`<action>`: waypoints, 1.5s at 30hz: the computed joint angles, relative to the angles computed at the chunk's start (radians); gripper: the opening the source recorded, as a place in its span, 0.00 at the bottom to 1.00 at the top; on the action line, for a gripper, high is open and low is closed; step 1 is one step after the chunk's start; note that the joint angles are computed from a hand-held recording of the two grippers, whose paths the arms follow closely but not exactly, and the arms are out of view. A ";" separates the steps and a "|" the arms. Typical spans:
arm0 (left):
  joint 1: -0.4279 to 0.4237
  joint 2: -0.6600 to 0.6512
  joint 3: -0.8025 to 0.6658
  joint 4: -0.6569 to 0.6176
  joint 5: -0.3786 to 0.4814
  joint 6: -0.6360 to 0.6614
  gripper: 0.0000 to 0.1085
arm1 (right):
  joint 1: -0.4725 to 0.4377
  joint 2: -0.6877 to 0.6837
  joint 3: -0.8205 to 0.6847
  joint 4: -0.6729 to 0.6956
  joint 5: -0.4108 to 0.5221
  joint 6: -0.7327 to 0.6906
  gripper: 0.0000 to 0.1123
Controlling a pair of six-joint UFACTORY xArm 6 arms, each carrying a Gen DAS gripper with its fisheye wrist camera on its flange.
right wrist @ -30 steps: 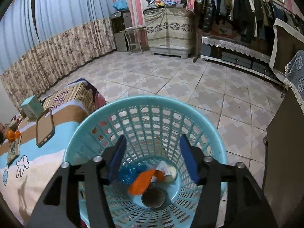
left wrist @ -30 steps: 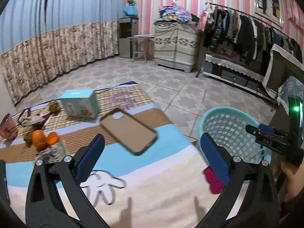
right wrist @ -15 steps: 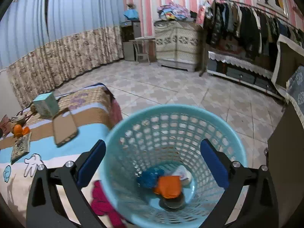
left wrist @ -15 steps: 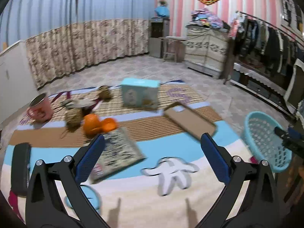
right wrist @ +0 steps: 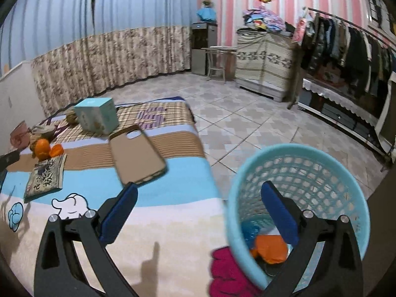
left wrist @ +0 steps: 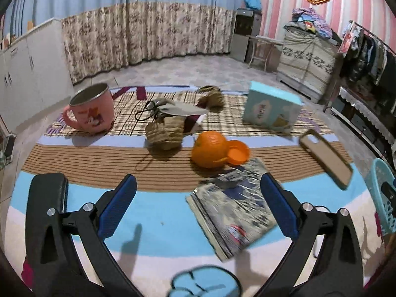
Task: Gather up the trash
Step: 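Return to the mat and grasp a second orange with the left tool, then grasp the printed snack packet with the right tool while the left tool holds the orange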
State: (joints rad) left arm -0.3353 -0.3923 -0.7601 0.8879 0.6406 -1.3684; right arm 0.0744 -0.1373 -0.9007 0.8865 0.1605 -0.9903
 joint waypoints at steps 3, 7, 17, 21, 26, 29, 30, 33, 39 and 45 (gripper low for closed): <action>0.044 0.058 -0.031 -0.030 -0.040 0.054 0.83 | 0.017 0.022 -0.019 -0.036 0.016 0.040 0.87; 0.068 0.156 -0.103 -0.086 -0.073 0.146 0.69 | 0.032 0.043 -0.037 -0.046 0.033 0.059 0.87; 0.100 0.275 -0.174 -0.193 -0.125 0.289 0.38 | 0.050 0.072 -0.058 -0.104 0.049 0.095 0.87; 0.097 0.218 -0.133 -0.146 -0.127 0.258 0.35 | 0.064 0.064 -0.059 -0.123 0.078 0.128 0.87; 0.064 0.071 -0.037 -0.064 -0.050 0.194 0.35 | 0.113 0.028 -0.034 -0.149 0.091 0.160 0.87; 0.057 -0.019 0.030 -0.055 -0.018 0.183 0.35 | 0.164 0.008 -0.016 -0.193 0.100 0.212 0.87; 0.050 -0.068 0.066 -0.057 0.000 0.179 0.35 | 0.180 0.006 -0.012 -0.216 0.104 0.236 0.87; 0.042 -0.169 0.143 -0.066 0.028 0.176 0.35 | 0.231 0.008 -0.004 -0.272 0.110 0.281 0.87; 0.052 -0.299 0.258 -0.108 0.045 0.213 0.35 | 0.300 0.053 -0.023 -0.465 0.168 0.429 0.77; 0.075 -0.349 0.310 -0.135 0.017 0.215 0.35 | 0.320 0.086 -0.058 -0.468 0.242 0.441 0.59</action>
